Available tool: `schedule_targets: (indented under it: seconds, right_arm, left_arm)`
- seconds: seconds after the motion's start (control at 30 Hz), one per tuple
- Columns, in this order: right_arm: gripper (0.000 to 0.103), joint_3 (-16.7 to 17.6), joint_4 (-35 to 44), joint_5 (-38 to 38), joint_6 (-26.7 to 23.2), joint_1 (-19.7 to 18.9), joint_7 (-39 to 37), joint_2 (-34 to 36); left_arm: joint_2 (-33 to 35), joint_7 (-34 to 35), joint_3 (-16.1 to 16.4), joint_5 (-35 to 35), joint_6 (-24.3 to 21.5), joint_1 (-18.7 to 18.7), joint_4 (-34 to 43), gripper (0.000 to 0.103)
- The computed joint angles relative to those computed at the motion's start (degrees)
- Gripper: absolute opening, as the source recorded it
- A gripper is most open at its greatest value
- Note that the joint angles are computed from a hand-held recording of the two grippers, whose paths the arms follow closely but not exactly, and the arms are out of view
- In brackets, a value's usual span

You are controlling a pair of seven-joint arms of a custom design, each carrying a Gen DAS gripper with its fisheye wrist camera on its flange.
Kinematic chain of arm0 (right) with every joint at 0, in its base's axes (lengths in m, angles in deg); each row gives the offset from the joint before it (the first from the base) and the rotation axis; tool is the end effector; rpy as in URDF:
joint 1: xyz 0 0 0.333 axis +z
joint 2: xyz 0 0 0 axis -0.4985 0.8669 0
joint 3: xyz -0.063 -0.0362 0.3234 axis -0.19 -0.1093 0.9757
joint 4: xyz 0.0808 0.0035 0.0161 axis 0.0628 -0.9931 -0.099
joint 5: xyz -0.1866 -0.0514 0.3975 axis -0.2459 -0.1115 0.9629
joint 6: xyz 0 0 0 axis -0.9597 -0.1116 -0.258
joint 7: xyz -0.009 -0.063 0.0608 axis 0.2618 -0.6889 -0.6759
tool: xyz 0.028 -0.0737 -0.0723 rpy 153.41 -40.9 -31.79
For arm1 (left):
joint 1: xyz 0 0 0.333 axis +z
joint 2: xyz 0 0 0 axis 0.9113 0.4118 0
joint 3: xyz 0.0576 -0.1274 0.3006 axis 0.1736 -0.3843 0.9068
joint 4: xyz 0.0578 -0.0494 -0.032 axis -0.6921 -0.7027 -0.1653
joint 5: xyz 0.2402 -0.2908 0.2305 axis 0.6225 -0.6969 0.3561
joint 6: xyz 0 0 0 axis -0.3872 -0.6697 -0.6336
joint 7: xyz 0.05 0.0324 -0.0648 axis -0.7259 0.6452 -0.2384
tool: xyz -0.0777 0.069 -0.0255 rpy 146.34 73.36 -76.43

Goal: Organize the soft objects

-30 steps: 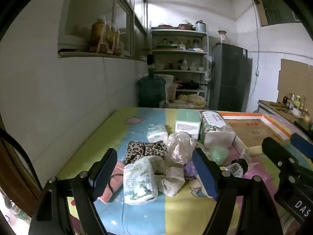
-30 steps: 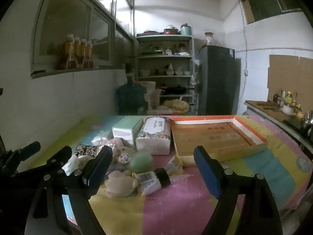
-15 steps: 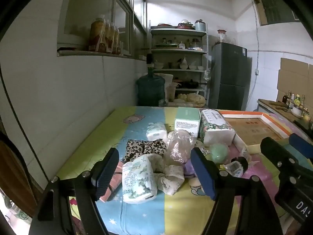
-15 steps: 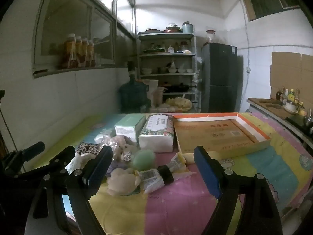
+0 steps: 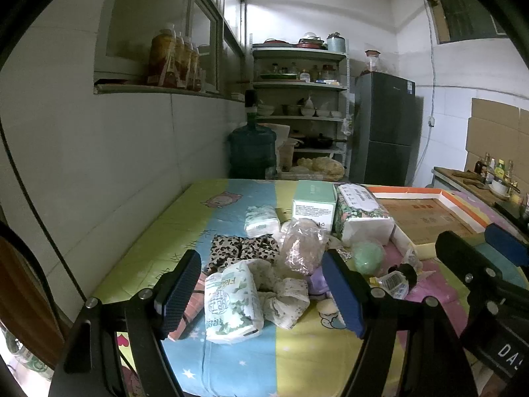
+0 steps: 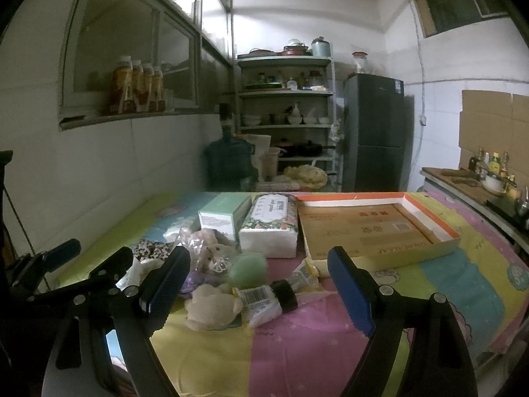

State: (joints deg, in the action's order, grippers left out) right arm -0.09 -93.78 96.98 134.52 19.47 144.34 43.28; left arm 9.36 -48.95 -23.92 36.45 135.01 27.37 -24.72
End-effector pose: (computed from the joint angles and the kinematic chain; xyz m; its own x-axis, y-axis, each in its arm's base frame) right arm 0.6959 0.3556 0.4909 0.3066 -0.9507 -0.0473 -0.3801 -0.0768 -0.9217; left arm 0.6607 -0.4905 0.4833 0.3025 -0.9530 -0.0184 -0.4210 -0.1162 -0.8996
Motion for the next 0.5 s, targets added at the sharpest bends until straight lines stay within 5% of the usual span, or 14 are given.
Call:
schedule_targets:
  seconds: [0.5]
  right_arm:
    - [0.086, 0.8, -0.2, 0.3, 0.2, -0.6, -0.7, -0.3]
  left_arm:
    - [-0.1, -0.1, 0.0, -0.1, 0.1, 0.0, -0.1, 0.076]
